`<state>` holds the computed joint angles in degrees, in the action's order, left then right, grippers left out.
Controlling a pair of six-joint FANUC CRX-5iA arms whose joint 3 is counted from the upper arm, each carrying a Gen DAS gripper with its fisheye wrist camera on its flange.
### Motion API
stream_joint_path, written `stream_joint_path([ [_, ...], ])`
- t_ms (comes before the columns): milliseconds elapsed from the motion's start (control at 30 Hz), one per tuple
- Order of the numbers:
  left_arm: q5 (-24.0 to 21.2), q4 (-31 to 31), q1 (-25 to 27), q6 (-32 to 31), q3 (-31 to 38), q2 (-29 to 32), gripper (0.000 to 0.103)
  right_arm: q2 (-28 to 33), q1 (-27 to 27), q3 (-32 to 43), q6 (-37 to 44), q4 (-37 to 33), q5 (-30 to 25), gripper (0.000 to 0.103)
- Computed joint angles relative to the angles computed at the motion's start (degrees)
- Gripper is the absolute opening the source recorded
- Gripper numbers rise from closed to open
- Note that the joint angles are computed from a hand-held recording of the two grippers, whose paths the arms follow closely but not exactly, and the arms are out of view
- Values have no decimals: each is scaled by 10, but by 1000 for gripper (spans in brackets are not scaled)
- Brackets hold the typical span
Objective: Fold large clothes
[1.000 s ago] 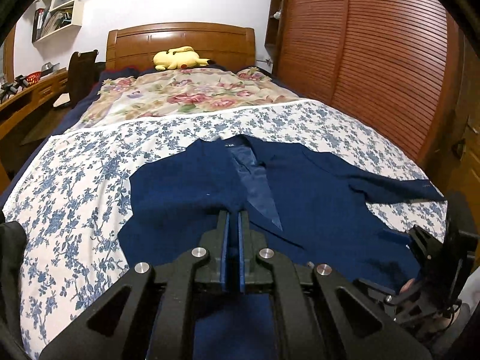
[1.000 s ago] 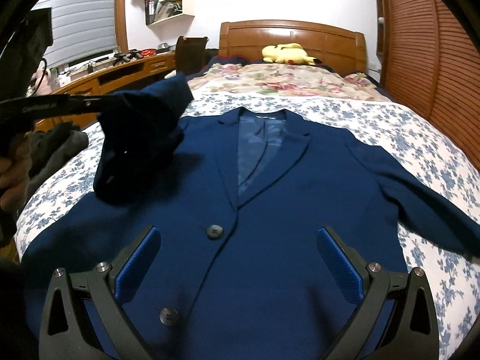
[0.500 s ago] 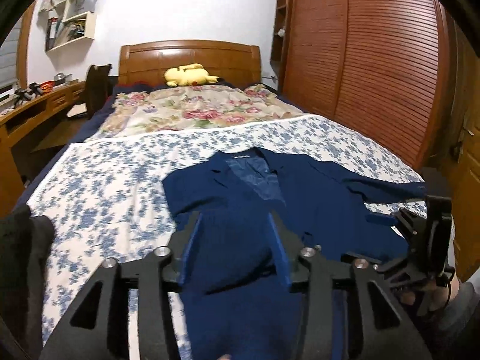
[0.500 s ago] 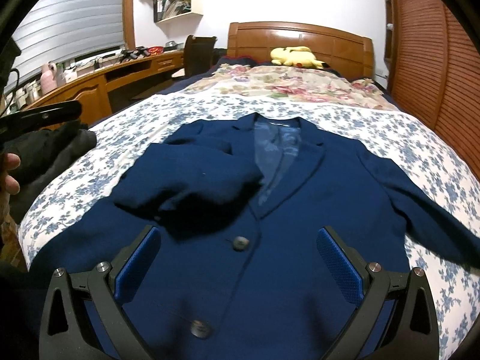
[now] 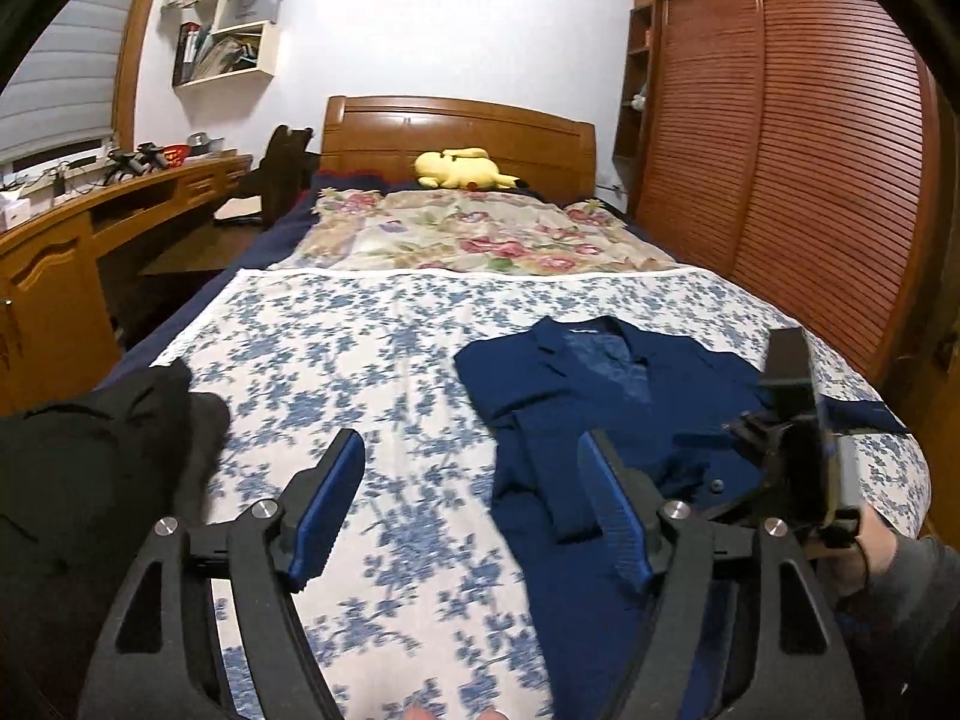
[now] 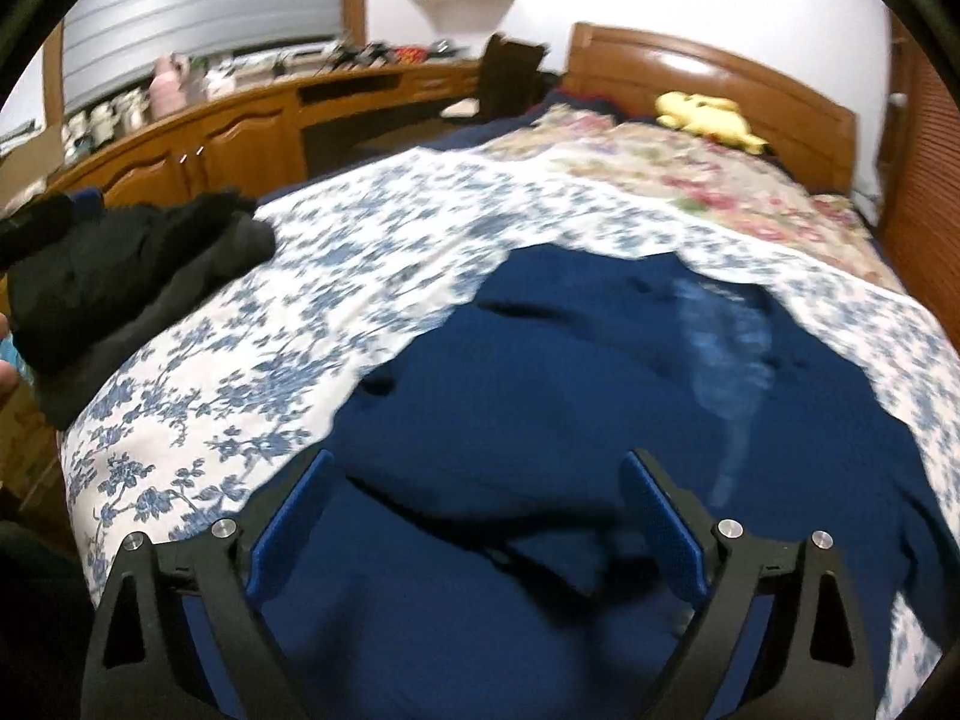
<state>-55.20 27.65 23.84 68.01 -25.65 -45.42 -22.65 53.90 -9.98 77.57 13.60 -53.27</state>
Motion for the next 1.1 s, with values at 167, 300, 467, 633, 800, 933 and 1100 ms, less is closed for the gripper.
stream_joint_path([
  [167,-14,39,50,-46,-22,-21,75,75,-14,57,66,-66,-30,87],
  [300,-18,44,62,-56,-27,-26,75,129,-28,97,83,-74,-62,68],
  [467,-17,46,60,-56,-29,-25,75,147,-32,104,95,-60,-69,32],
  [633,-6,23,32,-33,-23,-18,75,118,-39,75,72,-31,-29,11],
  [800,21,-37,-36,25,2,7,75,37,-58,28,45,-28,14,11],
  [933,44,-83,-96,75,22,28,75,-34,-67,-11,20,-9,30,10],
  [1100,59,-151,-167,142,52,61,76,-103,-82,-43,4,-9,23,10],
])
